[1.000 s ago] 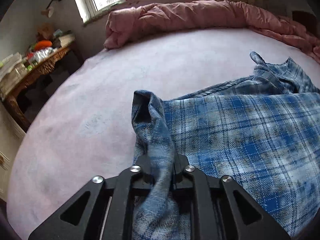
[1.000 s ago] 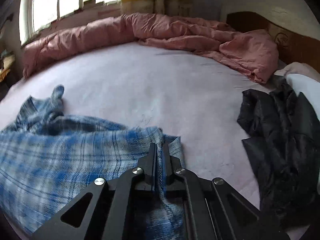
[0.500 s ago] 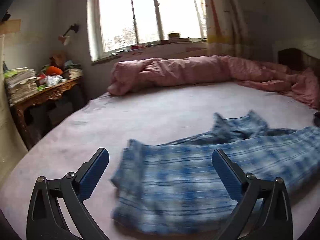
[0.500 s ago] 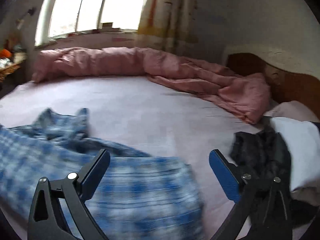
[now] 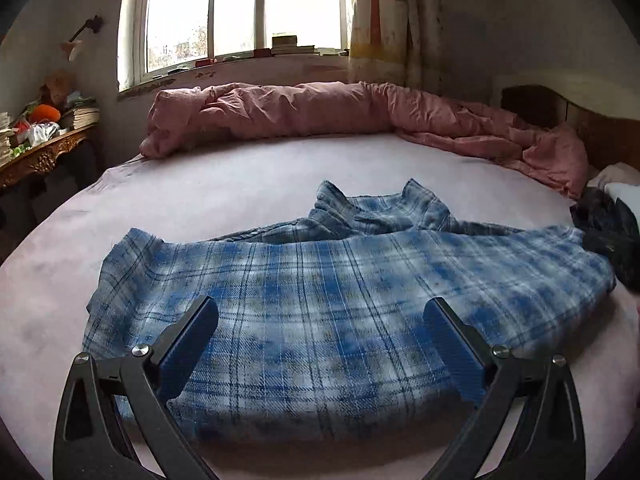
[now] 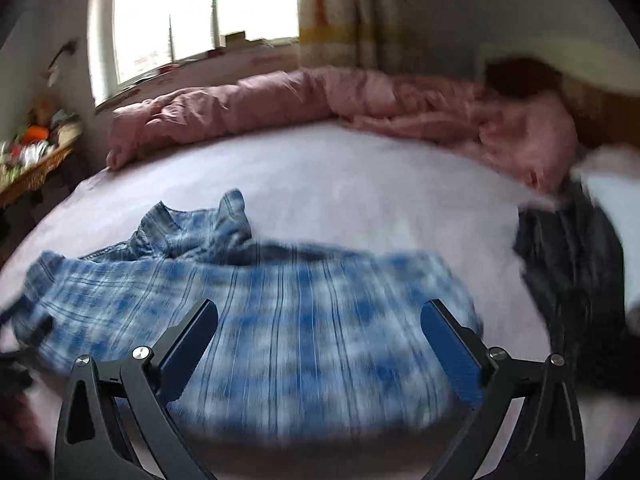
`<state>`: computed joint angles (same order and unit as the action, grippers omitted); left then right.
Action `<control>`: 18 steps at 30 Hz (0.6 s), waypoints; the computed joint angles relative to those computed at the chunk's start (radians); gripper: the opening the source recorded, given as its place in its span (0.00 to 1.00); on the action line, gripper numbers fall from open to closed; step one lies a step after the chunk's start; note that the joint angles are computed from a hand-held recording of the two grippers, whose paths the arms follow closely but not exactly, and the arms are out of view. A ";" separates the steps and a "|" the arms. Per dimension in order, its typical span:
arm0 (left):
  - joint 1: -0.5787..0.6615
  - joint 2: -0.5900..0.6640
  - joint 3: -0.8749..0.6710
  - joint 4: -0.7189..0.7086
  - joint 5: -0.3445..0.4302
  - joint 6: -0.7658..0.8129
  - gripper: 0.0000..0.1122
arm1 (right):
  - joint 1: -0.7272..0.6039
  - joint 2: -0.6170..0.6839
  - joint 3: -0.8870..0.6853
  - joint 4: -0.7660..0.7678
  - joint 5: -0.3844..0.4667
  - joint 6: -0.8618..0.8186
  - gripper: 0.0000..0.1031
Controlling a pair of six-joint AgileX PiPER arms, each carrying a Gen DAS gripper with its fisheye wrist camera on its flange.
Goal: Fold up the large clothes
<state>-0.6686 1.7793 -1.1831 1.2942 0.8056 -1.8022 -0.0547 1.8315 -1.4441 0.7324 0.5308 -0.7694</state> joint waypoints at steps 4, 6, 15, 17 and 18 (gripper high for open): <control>-0.025 -0.006 0.020 0.048 0.037 -0.058 0.91 | -0.123 -0.051 0.114 0.164 0.092 0.005 0.99; -0.034 -0.012 0.033 0.066 0.049 -0.079 0.91 | -0.149 -0.022 0.083 0.062 0.141 0.142 0.99; -0.033 -0.019 0.050 0.116 0.053 -0.119 0.91 | -0.201 0.094 0.007 0.149 0.208 0.131 0.99; -0.034 -0.021 0.051 0.112 0.053 -0.119 0.91 | -0.192 0.109 0.007 0.188 0.183 0.111 0.96; -0.033 -0.023 0.052 0.109 0.051 -0.120 0.91 | -0.176 0.109 0.021 0.198 0.135 0.102 0.91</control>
<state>-0.7016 1.7561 -1.1306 1.4033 0.8564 -1.9223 -0.2304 1.9404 -1.4234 0.9303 0.6656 -0.6676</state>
